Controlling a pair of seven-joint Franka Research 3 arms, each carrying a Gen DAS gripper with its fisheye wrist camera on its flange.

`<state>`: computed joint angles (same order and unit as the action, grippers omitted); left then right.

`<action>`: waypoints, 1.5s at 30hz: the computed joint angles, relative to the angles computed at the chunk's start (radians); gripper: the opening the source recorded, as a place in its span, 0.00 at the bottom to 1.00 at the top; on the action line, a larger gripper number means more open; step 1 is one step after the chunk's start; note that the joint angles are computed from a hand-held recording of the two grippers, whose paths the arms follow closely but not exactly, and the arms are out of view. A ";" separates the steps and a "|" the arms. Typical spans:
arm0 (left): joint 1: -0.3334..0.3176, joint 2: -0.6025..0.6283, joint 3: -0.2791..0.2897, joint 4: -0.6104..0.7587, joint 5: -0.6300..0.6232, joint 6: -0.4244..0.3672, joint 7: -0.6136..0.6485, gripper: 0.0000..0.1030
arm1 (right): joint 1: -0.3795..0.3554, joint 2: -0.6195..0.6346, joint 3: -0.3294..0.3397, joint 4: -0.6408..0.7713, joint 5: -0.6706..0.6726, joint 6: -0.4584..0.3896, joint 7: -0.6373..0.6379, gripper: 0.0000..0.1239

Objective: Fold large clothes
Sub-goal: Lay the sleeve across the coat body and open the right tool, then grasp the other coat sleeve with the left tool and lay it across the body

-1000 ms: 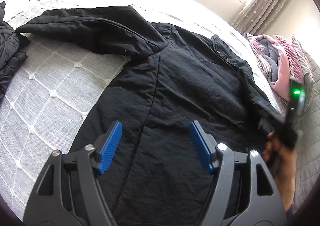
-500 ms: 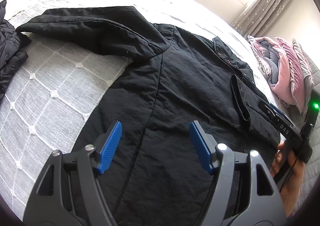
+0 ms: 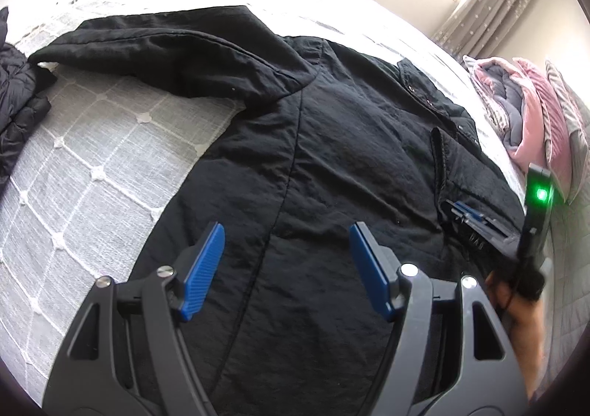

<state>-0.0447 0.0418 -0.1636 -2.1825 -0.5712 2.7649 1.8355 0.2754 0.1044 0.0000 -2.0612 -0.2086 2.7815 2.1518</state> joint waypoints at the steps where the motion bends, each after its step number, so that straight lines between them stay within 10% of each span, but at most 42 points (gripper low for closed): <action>1: 0.003 -0.001 0.001 0.001 -0.011 -0.002 0.006 0.69 | -0.011 -0.006 0.008 -0.015 0.045 0.020 -0.021 0.20; 7: 0.021 0.000 0.020 0.010 -0.024 -0.002 0.012 0.69 | -0.036 -0.150 0.034 -0.139 0.288 0.097 -0.041 0.23; 10: 0.044 0.031 0.036 0.041 0.016 -0.006 -0.057 0.69 | -0.074 -0.315 0.084 -0.268 0.234 0.093 0.065 0.59; 18: 0.158 0.210 0.057 0.266 0.055 -0.061 -0.225 0.69 | -0.149 -0.743 0.208 -0.601 0.296 0.086 0.131 0.69; 23: 0.234 0.390 0.017 0.515 0.090 -0.221 -0.356 0.69 | -0.135 -0.737 0.187 -0.650 0.351 0.021 0.134 0.69; 32: 0.289 0.555 -0.064 0.655 0.106 -0.043 -0.509 0.79 | -0.100 -0.780 0.160 -0.694 0.429 0.121 0.075 0.69; 35: 0.262 0.544 -0.020 0.645 0.213 -0.020 -0.579 0.12 | -0.089 -0.799 0.154 -0.709 0.456 0.146 0.063 0.69; 36: 0.268 0.539 -0.023 0.639 0.237 -0.019 -0.586 0.10 | -0.090 -0.810 0.156 -0.718 0.463 0.153 0.064 0.69; 42: 0.569 0.401 -0.371 0.452 -0.046 0.272 -0.267 0.09 | -0.068 -0.831 0.136 -0.744 0.511 0.200 0.050 0.69; 45: 0.594 0.359 -0.416 0.428 -0.090 0.307 -0.190 0.09 | -0.066 -0.824 0.135 -0.741 0.528 0.193 0.045 0.69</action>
